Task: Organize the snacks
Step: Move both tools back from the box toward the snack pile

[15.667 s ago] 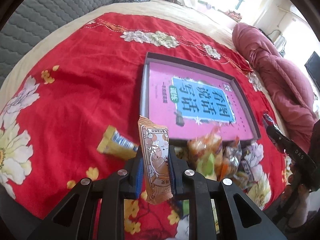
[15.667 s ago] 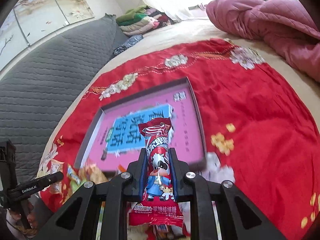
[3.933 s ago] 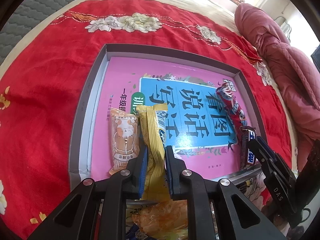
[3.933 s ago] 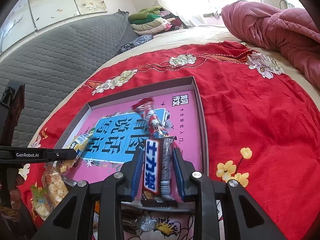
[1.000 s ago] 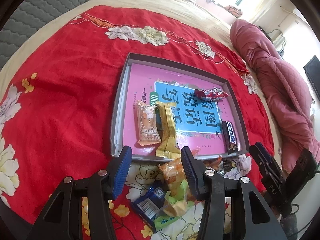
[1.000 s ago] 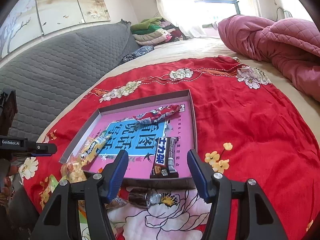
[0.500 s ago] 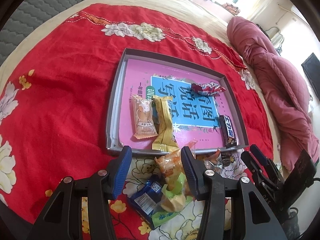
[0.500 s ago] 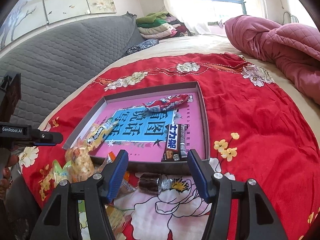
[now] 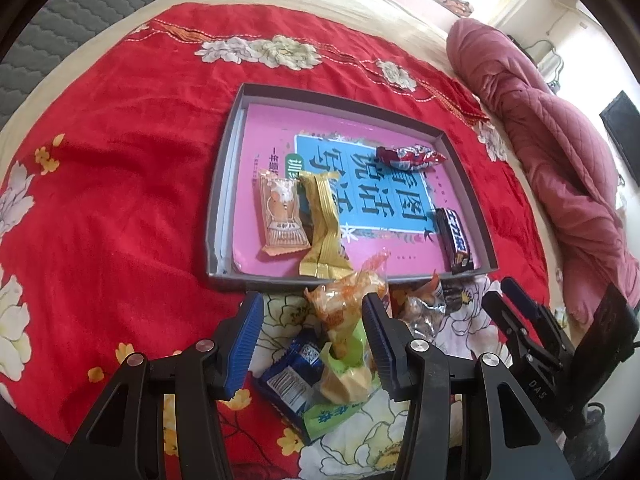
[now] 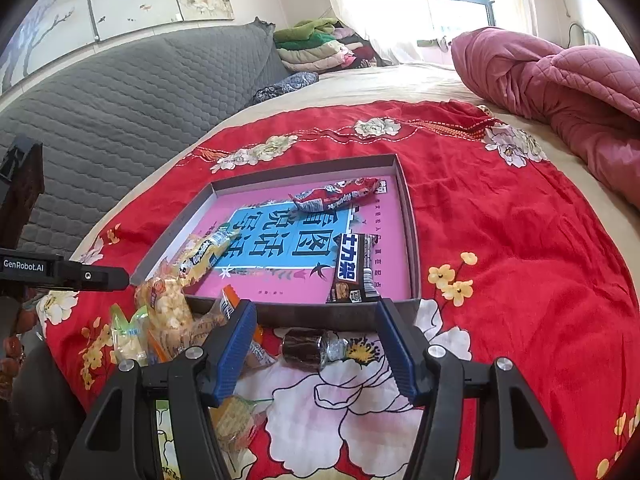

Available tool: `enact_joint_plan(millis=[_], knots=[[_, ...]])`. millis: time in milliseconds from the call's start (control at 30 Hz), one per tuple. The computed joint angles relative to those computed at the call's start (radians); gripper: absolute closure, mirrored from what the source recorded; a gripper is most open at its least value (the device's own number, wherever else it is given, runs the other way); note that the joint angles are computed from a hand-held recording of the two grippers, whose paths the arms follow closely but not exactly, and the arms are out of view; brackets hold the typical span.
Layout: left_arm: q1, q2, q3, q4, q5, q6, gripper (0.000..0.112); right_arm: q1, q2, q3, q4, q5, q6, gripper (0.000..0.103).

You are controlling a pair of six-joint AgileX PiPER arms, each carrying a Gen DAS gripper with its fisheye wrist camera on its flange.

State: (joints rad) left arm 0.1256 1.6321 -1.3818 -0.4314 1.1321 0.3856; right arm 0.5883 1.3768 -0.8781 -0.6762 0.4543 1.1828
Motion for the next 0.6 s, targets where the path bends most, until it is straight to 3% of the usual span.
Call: enact_joint_plan(millis=[600], knots=[[-0.019, -0.051, 0.095, 0.02, 0.005, 0.032, 0.059, 0.018, 0.0, -0.006, 0.045, 0.044, -0.041, 0.042]])
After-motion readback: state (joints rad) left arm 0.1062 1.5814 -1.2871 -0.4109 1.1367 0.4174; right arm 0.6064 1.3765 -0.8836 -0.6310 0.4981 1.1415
